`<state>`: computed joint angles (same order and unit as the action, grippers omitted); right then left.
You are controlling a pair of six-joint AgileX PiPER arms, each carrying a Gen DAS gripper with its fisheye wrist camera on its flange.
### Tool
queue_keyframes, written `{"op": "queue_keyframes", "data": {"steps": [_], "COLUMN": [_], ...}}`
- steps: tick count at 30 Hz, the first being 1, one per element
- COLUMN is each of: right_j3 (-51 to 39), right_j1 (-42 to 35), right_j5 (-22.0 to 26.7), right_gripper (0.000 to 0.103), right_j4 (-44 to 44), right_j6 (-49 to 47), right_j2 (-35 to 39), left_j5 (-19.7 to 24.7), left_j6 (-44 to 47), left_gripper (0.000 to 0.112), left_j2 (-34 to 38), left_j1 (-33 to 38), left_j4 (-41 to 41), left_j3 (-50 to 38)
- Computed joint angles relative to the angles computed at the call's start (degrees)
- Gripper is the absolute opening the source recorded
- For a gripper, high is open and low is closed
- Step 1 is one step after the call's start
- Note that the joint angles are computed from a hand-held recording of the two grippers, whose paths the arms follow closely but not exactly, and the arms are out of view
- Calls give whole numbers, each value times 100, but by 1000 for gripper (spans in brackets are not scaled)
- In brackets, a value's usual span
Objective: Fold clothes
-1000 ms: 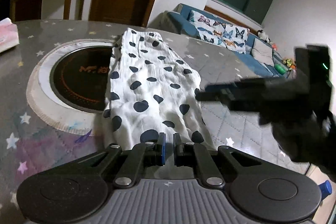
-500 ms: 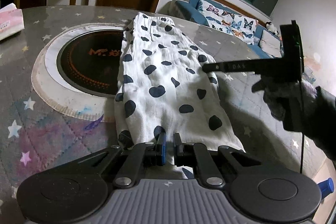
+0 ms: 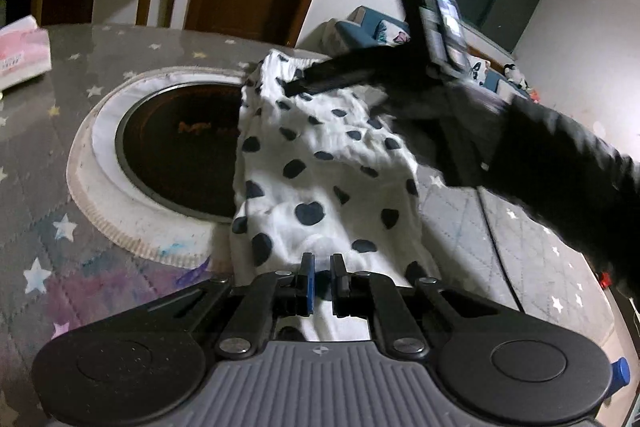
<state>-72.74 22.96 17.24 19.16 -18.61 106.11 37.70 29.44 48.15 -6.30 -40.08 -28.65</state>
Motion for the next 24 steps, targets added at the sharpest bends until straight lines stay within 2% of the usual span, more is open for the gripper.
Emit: {"op": "queue_keyframes", "data": {"steps": [3,9,12,15,17,19,22,24], "right_j3": [-448,-533,-510,-504,-633,-858,-1097,-1192], "right_j1": [108,-253,-570,-858,-1073,-1271,-1454,-1506], "right_j5": [113,362,235,-140,-168,15,137,208], "right_gripper": [34,35,37,50,50,50,50,50], "right_j4": [17,2274,2102,1191,841,1003,1693,2131], "right_j6": [37,-2207,-2066,-1285,-936,-920,-1486,-1842], "right_j2": [485,463,307,277,399,603,918,1086], "left_j5": [44,203,213,177,121,13,-153,-251], "left_j6": [135,455,527,515,451,322,70,-169], "left_gripper": [9,9,13,23,34,37,45,46], "left_j2": [93,185,236,273,307,360,446,506], "left_j1": [95,356,406,389,331,197,-14,-165], "left_j4": [-40,-268,-364,-395,-362,-267,-69,137], "left_j3": [43,-19,-86,-150,-188,-235,-298,-337]}}
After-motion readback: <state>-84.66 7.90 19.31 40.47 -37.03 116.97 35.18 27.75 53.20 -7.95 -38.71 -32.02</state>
